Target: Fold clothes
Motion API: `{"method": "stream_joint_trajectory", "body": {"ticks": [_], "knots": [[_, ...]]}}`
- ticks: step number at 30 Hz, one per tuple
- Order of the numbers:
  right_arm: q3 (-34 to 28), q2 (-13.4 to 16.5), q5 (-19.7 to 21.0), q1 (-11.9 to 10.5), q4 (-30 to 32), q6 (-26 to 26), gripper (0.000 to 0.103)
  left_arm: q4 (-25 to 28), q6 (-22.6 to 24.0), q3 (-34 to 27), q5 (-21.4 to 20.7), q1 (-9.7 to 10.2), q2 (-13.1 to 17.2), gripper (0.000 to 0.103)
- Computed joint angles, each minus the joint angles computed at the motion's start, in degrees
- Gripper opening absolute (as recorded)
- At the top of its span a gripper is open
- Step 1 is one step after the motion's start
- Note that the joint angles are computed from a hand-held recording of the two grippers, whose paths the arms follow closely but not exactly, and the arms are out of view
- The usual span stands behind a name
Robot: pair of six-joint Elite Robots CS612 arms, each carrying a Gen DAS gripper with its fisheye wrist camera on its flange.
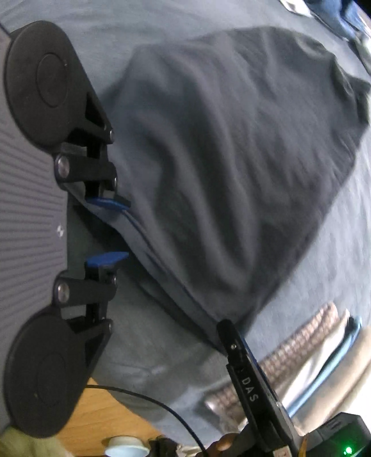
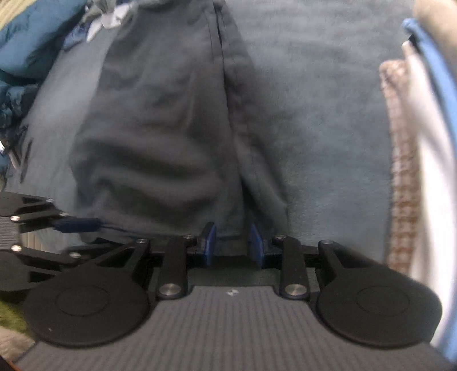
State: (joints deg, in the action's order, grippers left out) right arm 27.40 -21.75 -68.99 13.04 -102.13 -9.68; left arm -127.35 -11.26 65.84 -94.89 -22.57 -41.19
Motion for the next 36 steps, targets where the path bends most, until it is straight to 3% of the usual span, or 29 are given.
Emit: {"method": "stream_joint_trajectory", "body": {"ticks": [4,9,11,17,21,29,34,36], "knots": [[-2.2,1.7,-1.3,0.4,1.8,-0.4,0.026,-3.2,-0.9,2.9,1.3,0.17,-1.4,0.038],[-7.4,4.8,0.4,0.3,6.0,2.5,0.023,-6.0,-1.1,5.2,1.3,0.05,-2.6,0.045],[-6.7,4.3,-0.6,0.6,5.3,2.4,0.004,-6.9,-1.0,6.3,1.8,-0.09,-3.2,0.048],[-3.7,1.2,-1.9,0.1,1.5,5.1,0.001,-7.1,-2.7,8.5,2.1,-0.30,-4.4,0.050],[-5.3,1.4,-4.9,0.3,2.1,3.2,0.001,-7.3,-5.4,9.6,1.9,0.02,-5.1,0.050],[-13.6,5.9,-9.4,0.8,7.6,1.9,0.001,-9.2,-16.0,9.7,-0.9,1.95,-4.8,0.050],[-14.3,5.8,-8.1,0.4,9.0,3.8,0.001,-11.3,-24.6,8.0,-7.4,3.74,-2.5,0.044],[-16.4,6.8,-7.7,0.4,10.9,3.9,0.001,-10.6,-27.4,6.9,-8.2,4.08,-1.5,0.040]]}}
